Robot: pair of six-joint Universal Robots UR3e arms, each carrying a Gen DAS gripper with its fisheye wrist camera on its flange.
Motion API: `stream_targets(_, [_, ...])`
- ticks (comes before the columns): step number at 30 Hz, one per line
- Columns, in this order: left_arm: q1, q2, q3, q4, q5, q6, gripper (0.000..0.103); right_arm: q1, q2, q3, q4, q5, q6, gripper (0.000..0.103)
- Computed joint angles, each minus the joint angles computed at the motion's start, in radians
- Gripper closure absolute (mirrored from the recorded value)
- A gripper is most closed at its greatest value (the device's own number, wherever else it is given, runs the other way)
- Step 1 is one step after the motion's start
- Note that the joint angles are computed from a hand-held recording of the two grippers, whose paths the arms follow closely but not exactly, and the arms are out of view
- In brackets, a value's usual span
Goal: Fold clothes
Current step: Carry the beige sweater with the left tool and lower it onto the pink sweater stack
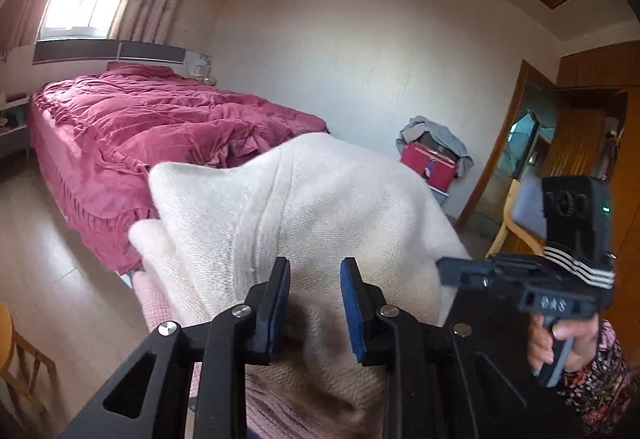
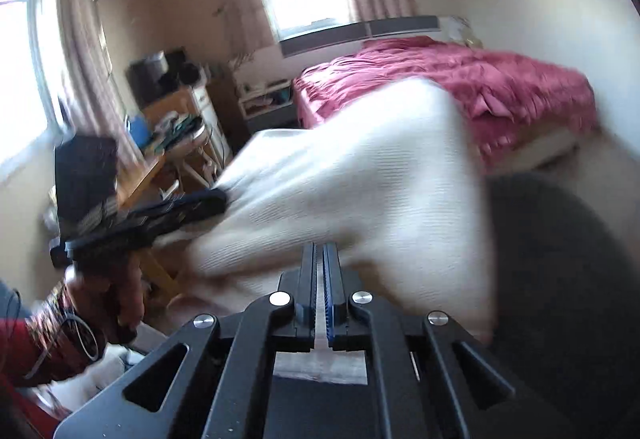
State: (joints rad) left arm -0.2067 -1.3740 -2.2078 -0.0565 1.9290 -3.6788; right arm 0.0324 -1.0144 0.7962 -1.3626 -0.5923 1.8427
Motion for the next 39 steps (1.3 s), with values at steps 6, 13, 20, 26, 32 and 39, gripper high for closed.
stream_targets(6, [0.134, 0.033, -0.055, -0.044, -0.142, 0.018, 0.077, 0.169, -0.004, 0.043, -0.105, -0.228, 0.034, 0.097])
stream_targets(13, [0.14, 0.109, -0.131, 0.006, -0.187, 0.047, 0.077, 0.111, 0.046, -0.064, 0.041, -0.341, -0.024, 0.098])
stream_targets(20, [-0.03, 0.056, -0.032, -0.054, -0.008, 0.098, 0.076, 0.043, -0.124, 0.144, -0.105, -0.029, 0.011, 0.097])
stream_targets(26, [-0.053, 0.034, -0.074, -0.076, 0.085, 0.104, 0.076, 0.209, -0.046, 0.13, -0.315, -0.271, 0.174, 0.09])
stream_targets(32, [0.021, 0.044, -0.176, 0.073, -0.036, 0.126, 0.076, 0.136, -0.032, 0.133, -0.151, -0.26, 0.048, 0.09])
stream_targets(39, [-0.029, 0.038, -0.083, 0.081, -0.022, 0.124, 0.075, -0.004, -0.158, 0.26, -0.234, -0.009, 0.071, 0.09])
